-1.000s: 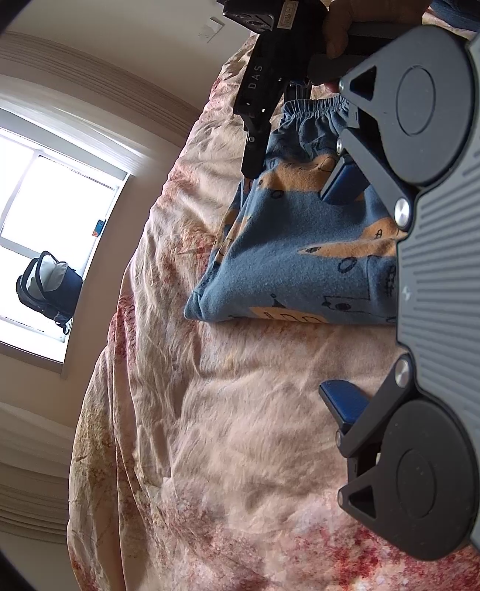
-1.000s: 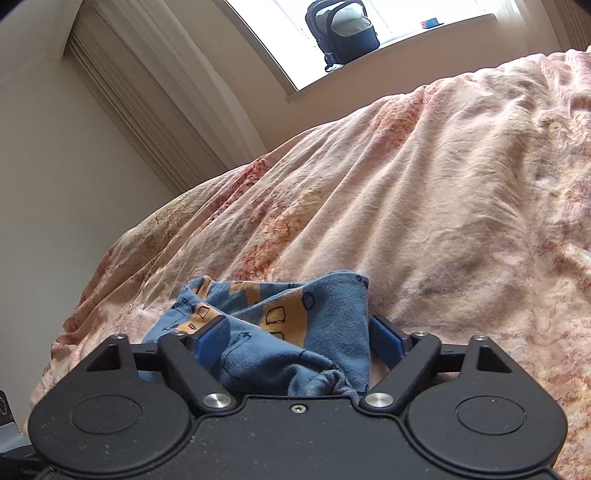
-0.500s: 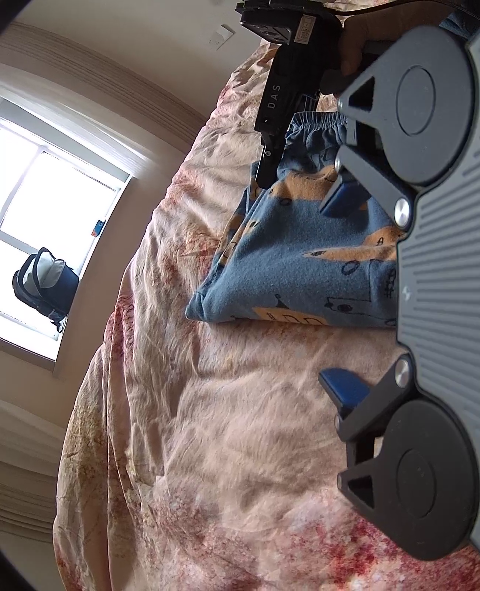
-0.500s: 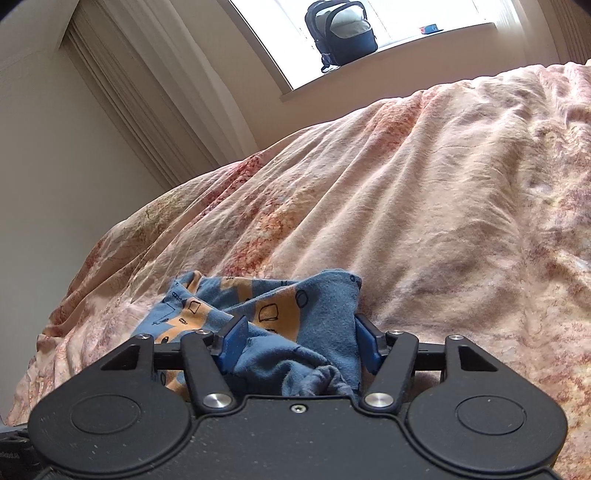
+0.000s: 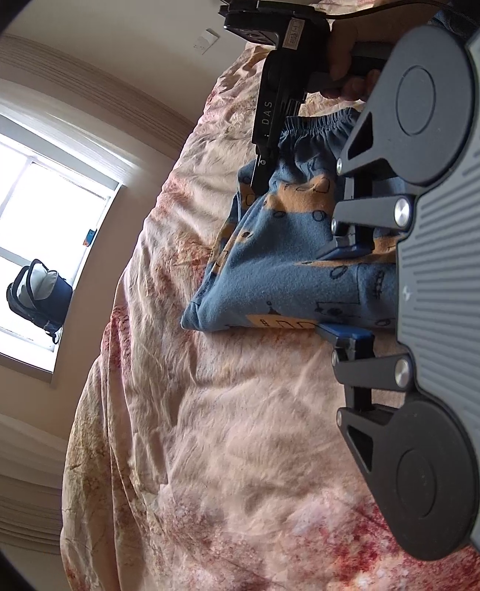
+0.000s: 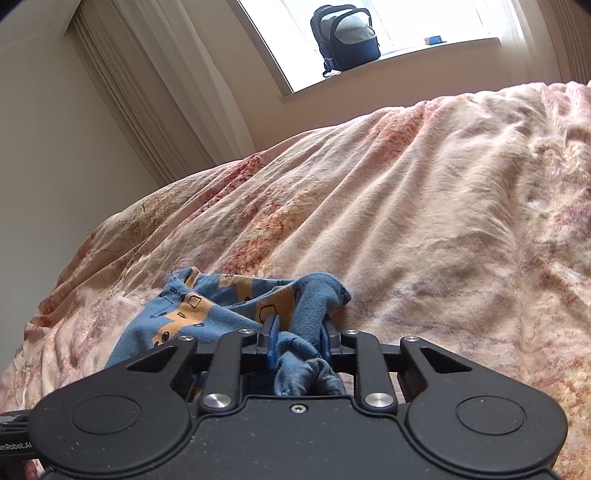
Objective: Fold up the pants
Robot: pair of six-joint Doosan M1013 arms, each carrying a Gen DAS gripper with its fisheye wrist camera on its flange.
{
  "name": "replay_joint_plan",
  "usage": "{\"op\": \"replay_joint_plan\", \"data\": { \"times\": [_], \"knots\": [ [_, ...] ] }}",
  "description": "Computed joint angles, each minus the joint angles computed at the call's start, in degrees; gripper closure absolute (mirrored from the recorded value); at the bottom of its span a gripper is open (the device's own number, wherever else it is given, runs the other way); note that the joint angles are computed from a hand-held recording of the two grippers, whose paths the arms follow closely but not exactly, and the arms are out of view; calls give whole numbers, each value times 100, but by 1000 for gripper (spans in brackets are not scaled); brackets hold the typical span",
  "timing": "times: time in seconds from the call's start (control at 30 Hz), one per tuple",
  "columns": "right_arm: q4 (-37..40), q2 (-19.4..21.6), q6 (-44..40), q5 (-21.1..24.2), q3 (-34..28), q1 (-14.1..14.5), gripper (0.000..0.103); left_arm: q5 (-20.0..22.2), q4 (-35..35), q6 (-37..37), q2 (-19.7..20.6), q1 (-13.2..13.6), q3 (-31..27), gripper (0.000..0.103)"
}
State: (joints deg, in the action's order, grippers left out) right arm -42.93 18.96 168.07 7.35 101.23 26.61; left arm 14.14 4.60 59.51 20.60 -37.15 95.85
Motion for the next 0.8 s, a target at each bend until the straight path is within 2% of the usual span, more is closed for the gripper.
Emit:
{"op": "replay_joint_plan", "data": {
  "times": [0.2, 0.3, 0.5, 0.8],
  "knots": [
    [-865, 8, 684, 172, -20, 69, 81, -21, 79, -40, -5, -8, 6, 68],
    [-1348, 5, 1090, 223, -13, 100, 83, -66, 116, -32, -12, -14, 24, 73],
    [-2601, 0, 1933, 638, -60, 278, 88, -159, 574, -388, -35, -47, 67, 80],
    [-3874, -91, 2894, 956, -44, 464, 90, -305, 535, -532, -161, -16, 147, 84]
  ]
}}
